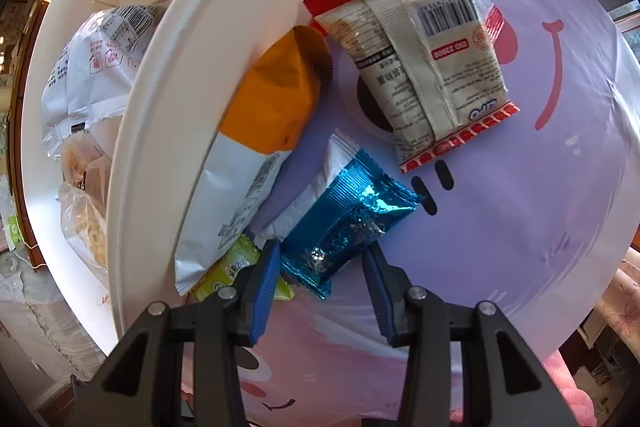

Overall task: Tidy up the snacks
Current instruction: 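Grasp the small orange candy bag with the left gripper while the right grasps a blue foil wrapper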

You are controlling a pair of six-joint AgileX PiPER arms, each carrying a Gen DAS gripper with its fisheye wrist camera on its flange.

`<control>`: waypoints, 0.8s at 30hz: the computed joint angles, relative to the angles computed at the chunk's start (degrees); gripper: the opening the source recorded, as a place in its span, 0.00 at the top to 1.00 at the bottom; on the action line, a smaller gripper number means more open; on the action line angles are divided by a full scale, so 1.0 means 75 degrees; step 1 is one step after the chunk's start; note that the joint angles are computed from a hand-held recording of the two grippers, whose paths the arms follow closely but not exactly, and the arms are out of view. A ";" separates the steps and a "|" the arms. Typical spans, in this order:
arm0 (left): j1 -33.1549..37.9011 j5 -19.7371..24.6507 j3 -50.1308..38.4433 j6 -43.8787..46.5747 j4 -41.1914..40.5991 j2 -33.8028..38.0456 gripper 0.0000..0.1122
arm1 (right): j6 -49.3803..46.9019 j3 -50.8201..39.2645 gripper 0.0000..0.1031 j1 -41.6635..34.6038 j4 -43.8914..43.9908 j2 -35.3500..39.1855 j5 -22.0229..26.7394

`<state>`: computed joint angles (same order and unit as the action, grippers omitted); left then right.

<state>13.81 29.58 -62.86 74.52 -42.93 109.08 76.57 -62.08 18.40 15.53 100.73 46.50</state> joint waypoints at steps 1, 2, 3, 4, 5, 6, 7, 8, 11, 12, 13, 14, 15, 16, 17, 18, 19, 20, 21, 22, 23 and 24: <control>0.0009 -0.0009 0.0026 0.0046 -0.0040 -0.0015 0.41 | 0.0120 -0.0051 0.58 -0.0020 -0.0105 0.0031 0.0066; 0.0016 -0.0022 0.0063 0.0065 -0.0073 -0.0033 0.42 | 0.0183 -0.0074 0.58 -0.0070 -0.0176 0.0033 0.0120; 0.0014 -0.0035 0.0085 0.0039 -0.0087 -0.0042 0.44 | 0.0297 -0.0136 0.56 -0.0085 -0.0284 0.0069 0.0191; 0.0014 -0.0028 0.0097 0.0030 -0.0117 -0.0046 0.44 | 0.0328 -0.0237 0.52 -0.0131 -0.0372 0.0131 0.0305; 0.0014 -0.0004 0.0093 0.0042 -0.0136 -0.0034 0.44 | 0.0374 -0.0285 0.51 -0.0160 -0.0446 0.0156 0.0384; 0.0007 -0.0033 0.0109 0.0126 -0.0191 -0.0028 0.44 | 0.0354 -0.0240 0.50 -0.0247 -0.0509 0.0101 0.0435; 0.0019 -0.0057 0.0162 0.0297 -0.0303 -0.0052 0.44 | 0.0434 -0.0242 0.49 -0.0273 -0.0598 0.0093 0.0465; 0.0023 -0.0054 0.0159 0.0393 -0.0360 -0.0042 0.44 | 0.0511 -0.0193 0.48 -0.0315 -0.0694 0.0041 0.0459; 0.0095 0.0005 0.0211 0.0682 -0.0640 -0.0041 0.45 | 0.0689 0.0326 0.45 -0.0450 -0.0881 -0.0489 0.0520; 0.0127 0.0064 0.0240 0.0771 -0.0733 -0.0049 0.48 | 0.0698 0.0422 0.45 -0.0491 -0.0904 -0.0567 0.0515; 0.0143 0.0096 0.0269 0.0857 -0.0833 -0.0057 0.50 | 0.0683 0.0545 0.46 -0.0532 -0.0911 -0.0676 0.0512; 0.0147 0.0084 0.0317 0.0960 -0.0937 -0.0078 0.52 | 0.0709 0.0587 0.46 -0.0548 -0.0983 -0.0710 0.0512; 0.0145 0.0101 0.0360 0.1082 -0.1042 -0.0101 0.58 | 0.0705 0.0572 0.46 -0.0576 -0.1059 -0.0713 0.0550; 0.0129 0.0081 0.0435 0.1201 -0.1135 -0.0142 0.60 | 0.0678 0.0538 0.46 -0.0614 -0.1128 -0.0706 0.0613; 0.0112 0.0039 0.0513 0.1334 -0.1248 -0.0183 0.63 | 0.0646 0.0555 0.46 -0.0637 -0.1190 -0.0691 0.0640; 0.0106 0.0020 0.0576 0.1443 -0.1344 -0.0222 0.65 | 0.0593 0.0503 0.46 -0.0676 -0.1241 -0.0658 0.0719; 0.0101 0.0010 0.0606 0.1506 -0.1407 -0.0236 0.66 | 0.0533 0.0441 0.46 -0.0706 -0.1276 -0.0618 0.0785; 0.0106 0.0024 0.0615 0.1543 -0.1444 -0.0240 0.67 | 0.0444 0.0420 0.48 -0.0751 -0.1291 -0.0606 0.0813; 0.0126 0.0071 0.0612 0.1581 -0.1475 -0.0239 0.69 | 0.0359 0.0448 0.55 -0.0797 -0.1296 -0.0627 0.0768; 0.0139 0.0121 0.0587 0.1592 -0.1491 -0.0220 0.70 | 0.0376 0.0373 0.60 -0.0775 -0.1359 -0.0617 0.0834; 0.0148 0.0145 0.0569 0.1628 -0.1526 -0.0201 0.70 | 0.0357 0.0391 0.64 -0.0772 -0.1412 -0.0627 0.0766; 0.0168 0.0197 0.0563 0.1700 -0.1586 -0.0191 0.73 | 0.0286 0.0422 0.71 -0.0790 -0.1424 -0.0673 0.0699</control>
<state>15.07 31.06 -58.64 87.27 -54.82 107.65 78.72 -58.91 12.47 4.86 95.68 51.74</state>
